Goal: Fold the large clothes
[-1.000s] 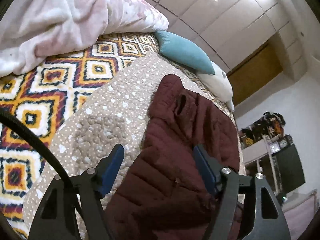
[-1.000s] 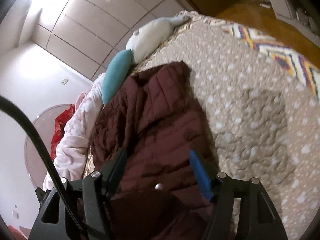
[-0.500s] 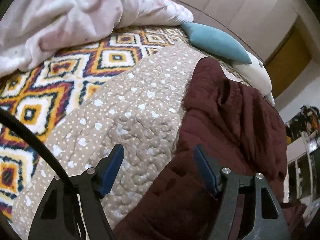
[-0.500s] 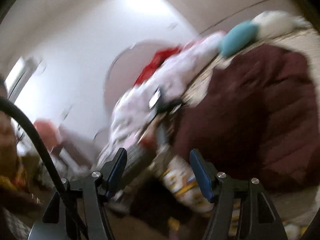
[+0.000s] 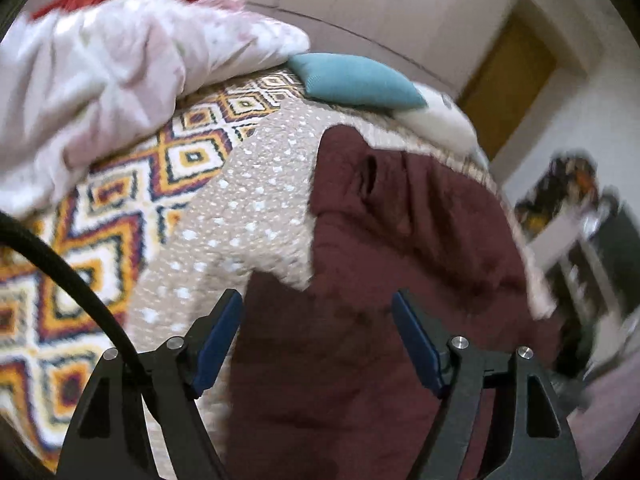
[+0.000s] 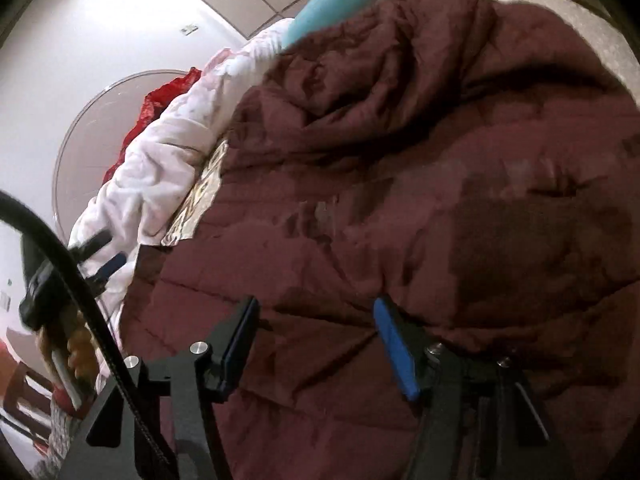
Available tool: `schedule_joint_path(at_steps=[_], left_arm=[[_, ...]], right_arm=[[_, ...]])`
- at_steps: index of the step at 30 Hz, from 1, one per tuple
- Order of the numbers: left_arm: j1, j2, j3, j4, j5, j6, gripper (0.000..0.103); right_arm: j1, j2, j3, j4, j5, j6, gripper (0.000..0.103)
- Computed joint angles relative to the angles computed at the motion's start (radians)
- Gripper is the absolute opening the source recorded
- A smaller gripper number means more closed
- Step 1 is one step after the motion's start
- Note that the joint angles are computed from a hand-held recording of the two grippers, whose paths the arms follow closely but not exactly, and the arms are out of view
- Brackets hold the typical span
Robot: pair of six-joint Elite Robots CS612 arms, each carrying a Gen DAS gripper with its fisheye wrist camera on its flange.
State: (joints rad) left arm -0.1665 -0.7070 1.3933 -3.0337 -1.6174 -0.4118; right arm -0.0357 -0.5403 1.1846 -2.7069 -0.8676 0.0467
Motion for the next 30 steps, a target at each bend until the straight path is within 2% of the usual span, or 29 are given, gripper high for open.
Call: schedule_joint_path(at_steps=[3, 7, 9, 10, 11, 13, 15, 16, 18, 21, 22, 24, 26, 30], left_arm=[[-0.008, -0.003, 0.017, 0.040, 0.053, 0.110, 0.077], [0.000, 0.022, -0.005, 0.093, 0.032, 0.108, 0.077], [0.002, 0.044, -0.035, 0.134, -0.005, 0.100, 0.077], [0.005, 0.052, -0.049, 0.158, -0.035, 0.102, 0.067], [0.006, 0.057, -0.059, 0.173, -0.064, 0.103, 0.056], [0.000, 0.054, -0.055, 0.161, -0.045, 0.113, 0.053], [-0.004, 0.048, -0.047, 0.145, -0.041, 0.135, 0.052], [-0.002, 0.046, -0.046, 0.141, -0.051, 0.138, 0.052], [0.002, 0.049, -0.050, 0.138, -0.069, 0.125, 0.053], [0.007, 0.063, -0.069, 0.141, -0.096, 0.083, 0.054], [0.008, 0.068, -0.076, 0.144, -0.102, 0.075, 0.055], [0.006, 0.073, -0.085, 0.145, -0.101, 0.063, 0.059], [0.003, 0.076, -0.088, 0.137, -0.100, 0.061, 0.063], [0.001, 0.075, -0.092, 0.128, -0.113, 0.064, 0.064]], right_arm=[[0.002, -0.006, 0.009, -0.013, -0.012, -0.007, 0.064], [0.000, 0.000, -0.010, 0.002, -0.016, -0.005, 0.064], [-0.002, -0.008, -0.001, 0.007, -0.012, -0.004, 0.064], [-0.004, -0.014, 0.005, 0.012, -0.008, -0.005, 0.064], [-0.008, -0.021, 0.007, 0.015, 0.007, 0.001, 0.064], [-0.036, -0.040, 0.035, -0.057, 0.102, 0.040, 0.064], [-0.066, -0.060, 0.064, -0.140, 0.149, 0.085, 0.067], [-0.083, -0.077, 0.085, -0.196, 0.133, 0.106, 0.073], [-0.113, -0.109, 0.126, -0.301, 0.035, 0.120, 0.079], [-0.136, -0.126, 0.137, -0.317, -0.138, 0.103, 0.082], [-0.142, -0.121, 0.130, -0.304, -0.155, 0.107, 0.082], [-0.152, -0.103, 0.102, -0.246, -0.169, 0.109, 0.082], [-0.157, -0.082, 0.070, -0.165, -0.154, 0.077, 0.082], [-0.152, -0.058, 0.037, -0.060, -0.086, -0.006, 0.082]])
